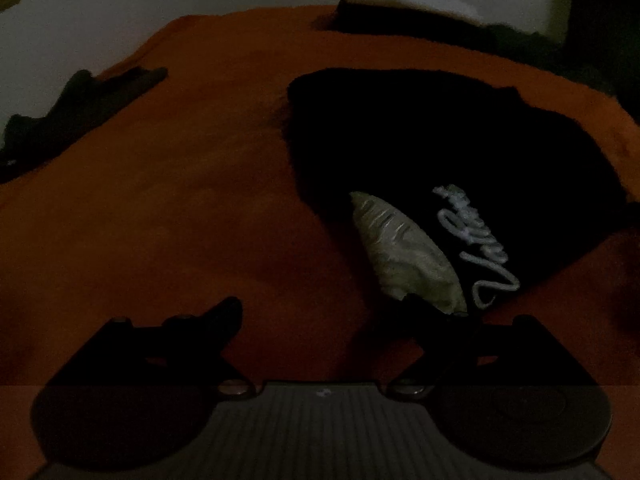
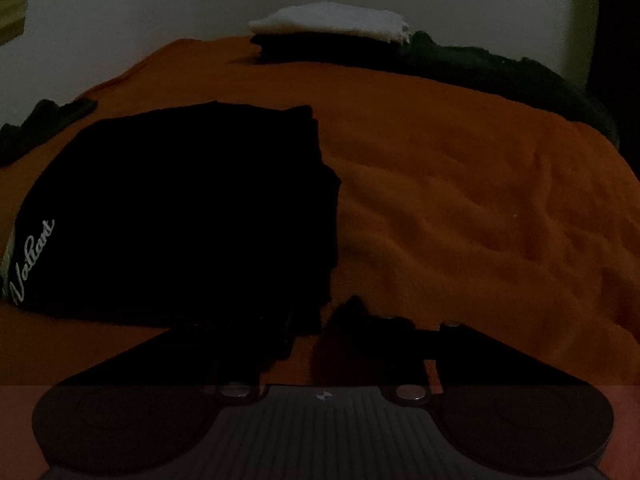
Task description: Fold clothes
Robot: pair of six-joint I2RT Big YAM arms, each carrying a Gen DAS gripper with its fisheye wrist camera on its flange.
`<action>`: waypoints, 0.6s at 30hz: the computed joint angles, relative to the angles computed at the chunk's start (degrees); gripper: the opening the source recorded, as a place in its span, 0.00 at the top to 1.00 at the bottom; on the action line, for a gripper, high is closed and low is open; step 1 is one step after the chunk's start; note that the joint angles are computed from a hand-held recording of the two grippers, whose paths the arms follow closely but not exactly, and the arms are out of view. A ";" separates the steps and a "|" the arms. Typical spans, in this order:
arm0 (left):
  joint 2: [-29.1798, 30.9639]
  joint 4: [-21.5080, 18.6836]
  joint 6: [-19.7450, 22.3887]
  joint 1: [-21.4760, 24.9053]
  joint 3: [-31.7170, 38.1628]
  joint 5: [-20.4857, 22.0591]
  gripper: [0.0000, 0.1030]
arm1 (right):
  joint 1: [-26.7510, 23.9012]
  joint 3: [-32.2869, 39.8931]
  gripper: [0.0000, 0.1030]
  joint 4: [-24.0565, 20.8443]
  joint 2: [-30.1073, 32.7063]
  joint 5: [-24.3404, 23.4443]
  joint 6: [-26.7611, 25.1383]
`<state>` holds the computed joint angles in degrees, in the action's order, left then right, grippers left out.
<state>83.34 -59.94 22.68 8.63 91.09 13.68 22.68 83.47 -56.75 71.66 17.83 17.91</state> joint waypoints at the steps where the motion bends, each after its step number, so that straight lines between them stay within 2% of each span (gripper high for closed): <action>1: 0.26 -0.45 -0.23 -0.08 0.40 -0.52 0.10 | 0.39 -0.36 0.74 0.38 -0.50 0.93 0.37; 4: 0.46 -1.31 -0.94 -0.24 0.90 -1.85 0.10 | 2.17 -0.29 0.74 1.16 -0.76 5.04 0.57; 5: 0.68 -1.48 -0.97 -0.34 1.17 -2.60 0.13 | 2.26 0.42 0.74 1.14 -0.29 5.06 0.52; 8: 1.19 -2.35 -1.08 -0.41 1.84 -3.78 0.17 | 2.18 2.92 0.74 1.59 1.42 1.73 1.35; 11: 0.88 -2.44 -2.14 -0.30 2.02 -3.49 0.17 | 3.10 5.02 0.68 1.33 2.95 -1.29 1.42; 15: 2.23 -6.17 -4.57 0.66 5.31 -0.45 0.16 | 4.32 9.08 0.68 -3.37 6.15 -2.91 1.61; 18: 3.15 -7.75 -6.31 0.98 7.63 -2.39 0.16 | 4.28 12.42 0.68 -7.63 8.62 -3.92 2.79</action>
